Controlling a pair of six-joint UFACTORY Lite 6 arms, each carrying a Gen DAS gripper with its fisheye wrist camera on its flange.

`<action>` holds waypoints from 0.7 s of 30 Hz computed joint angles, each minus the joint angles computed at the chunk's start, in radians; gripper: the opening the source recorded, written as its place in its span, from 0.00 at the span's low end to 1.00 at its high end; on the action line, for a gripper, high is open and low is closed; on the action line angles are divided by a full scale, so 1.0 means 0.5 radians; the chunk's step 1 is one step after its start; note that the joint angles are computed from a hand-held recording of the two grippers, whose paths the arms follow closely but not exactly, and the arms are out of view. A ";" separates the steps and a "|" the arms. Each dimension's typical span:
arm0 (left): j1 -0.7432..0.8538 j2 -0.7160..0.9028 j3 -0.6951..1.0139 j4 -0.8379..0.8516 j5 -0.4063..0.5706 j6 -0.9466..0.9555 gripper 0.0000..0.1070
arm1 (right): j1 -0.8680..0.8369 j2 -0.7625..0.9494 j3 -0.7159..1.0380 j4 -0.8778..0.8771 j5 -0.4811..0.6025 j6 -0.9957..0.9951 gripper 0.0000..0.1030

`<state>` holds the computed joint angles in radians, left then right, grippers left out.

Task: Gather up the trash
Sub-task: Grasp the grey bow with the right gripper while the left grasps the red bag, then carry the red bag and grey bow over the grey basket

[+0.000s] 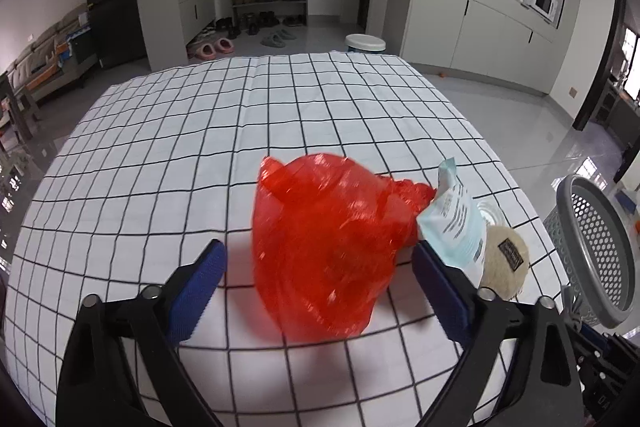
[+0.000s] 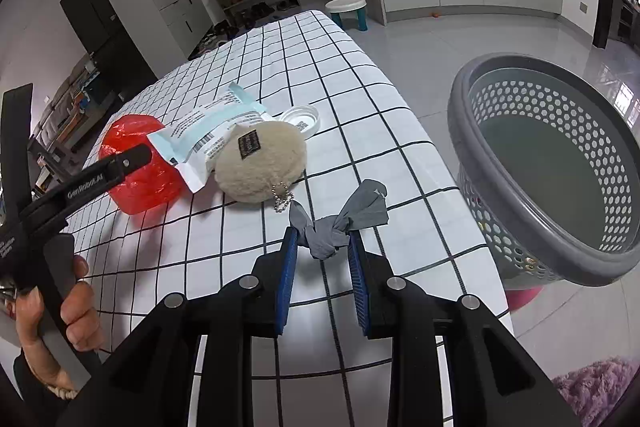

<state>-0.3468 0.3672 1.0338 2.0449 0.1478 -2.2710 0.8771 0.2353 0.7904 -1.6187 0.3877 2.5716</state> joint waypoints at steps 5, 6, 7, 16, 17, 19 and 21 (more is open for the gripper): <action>0.039 0.079 0.104 -0.049 -0.133 0.058 0.47 | 0.005 -0.026 -0.024 -0.001 0.019 0.015 0.24; 0.031 0.077 0.101 -0.026 -0.124 0.031 0.45 | -0.001 -0.028 -0.030 -0.009 0.014 0.025 0.24; 0.027 0.064 0.088 0.028 -0.114 -0.020 0.39 | 0.003 -0.028 -0.037 -0.022 0.015 0.045 0.24; 0.074 -0.119 -0.046 0.028 -0.093 0.002 0.20 | 0.025 -0.073 -0.067 -0.009 0.043 0.040 0.24; 0.087 -0.157 -0.074 0.082 -0.098 -0.050 0.19 | 0.029 -0.079 -0.067 0.001 0.047 0.031 0.24; 0.106 -0.227 -0.121 0.114 -0.104 -0.079 0.19 | 0.042 -0.091 -0.067 0.024 0.056 0.011 0.24; 0.118 -0.320 -0.187 0.159 -0.102 -0.121 0.19 | 0.053 -0.107 -0.075 0.028 0.061 0.015 0.24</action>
